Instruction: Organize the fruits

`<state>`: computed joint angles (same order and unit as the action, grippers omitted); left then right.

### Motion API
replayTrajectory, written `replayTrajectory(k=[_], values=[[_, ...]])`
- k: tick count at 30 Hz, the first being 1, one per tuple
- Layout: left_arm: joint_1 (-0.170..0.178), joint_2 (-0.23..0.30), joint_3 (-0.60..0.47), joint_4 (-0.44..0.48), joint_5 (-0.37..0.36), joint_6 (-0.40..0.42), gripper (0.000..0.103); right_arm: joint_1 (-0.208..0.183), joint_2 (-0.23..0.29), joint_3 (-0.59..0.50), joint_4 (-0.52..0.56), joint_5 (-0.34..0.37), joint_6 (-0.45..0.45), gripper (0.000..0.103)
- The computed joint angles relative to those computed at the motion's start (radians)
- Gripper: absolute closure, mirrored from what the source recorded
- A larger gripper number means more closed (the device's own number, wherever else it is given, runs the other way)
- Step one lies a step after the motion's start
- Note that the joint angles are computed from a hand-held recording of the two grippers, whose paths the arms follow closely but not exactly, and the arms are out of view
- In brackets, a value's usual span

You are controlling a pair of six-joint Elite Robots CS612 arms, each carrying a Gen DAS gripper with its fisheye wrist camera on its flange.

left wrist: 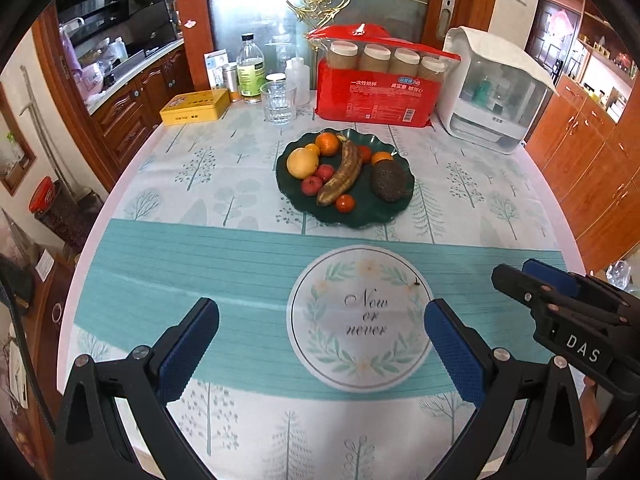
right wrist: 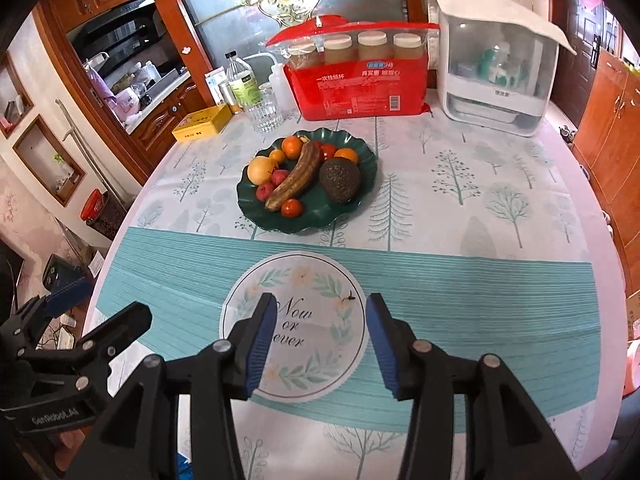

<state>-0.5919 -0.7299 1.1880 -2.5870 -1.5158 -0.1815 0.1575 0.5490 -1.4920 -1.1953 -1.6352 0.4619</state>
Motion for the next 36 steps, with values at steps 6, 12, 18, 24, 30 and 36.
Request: replayTrajectory(k=[6,12,18,24,30,36], values=[[-0.008,-0.044,0.064,-0.032,0.015,-0.017,0.001,0.011,0.001,-0.03,0.027,-0.009,-0.014,0.056],[-0.01,-0.06,0.082,-0.029,0.015,0.01,0.001,0.026,-0.005,-0.042,0.035,-0.055,0.009,0.056],[-0.014,-0.07,0.102,-0.046,0.017,0.047,0.001,0.047,-0.009,-0.042,0.039,-0.106,0.017,0.056],[-0.012,-0.073,0.107,-0.049,-0.001,0.061,0.001,0.055,-0.009,-0.05,0.058,-0.129,0.05,0.055],[-0.012,-0.079,0.119,-0.068,-0.012,0.07,0.001,0.058,-0.007,-0.057,0.08,-0.136,0.077,0.055],[-0.011,-0.076,0.115,-0.066,-0.018,0.077,0.001,0.066,-0.009,-0.055,0.076,-0.15,0.082,0.055]])
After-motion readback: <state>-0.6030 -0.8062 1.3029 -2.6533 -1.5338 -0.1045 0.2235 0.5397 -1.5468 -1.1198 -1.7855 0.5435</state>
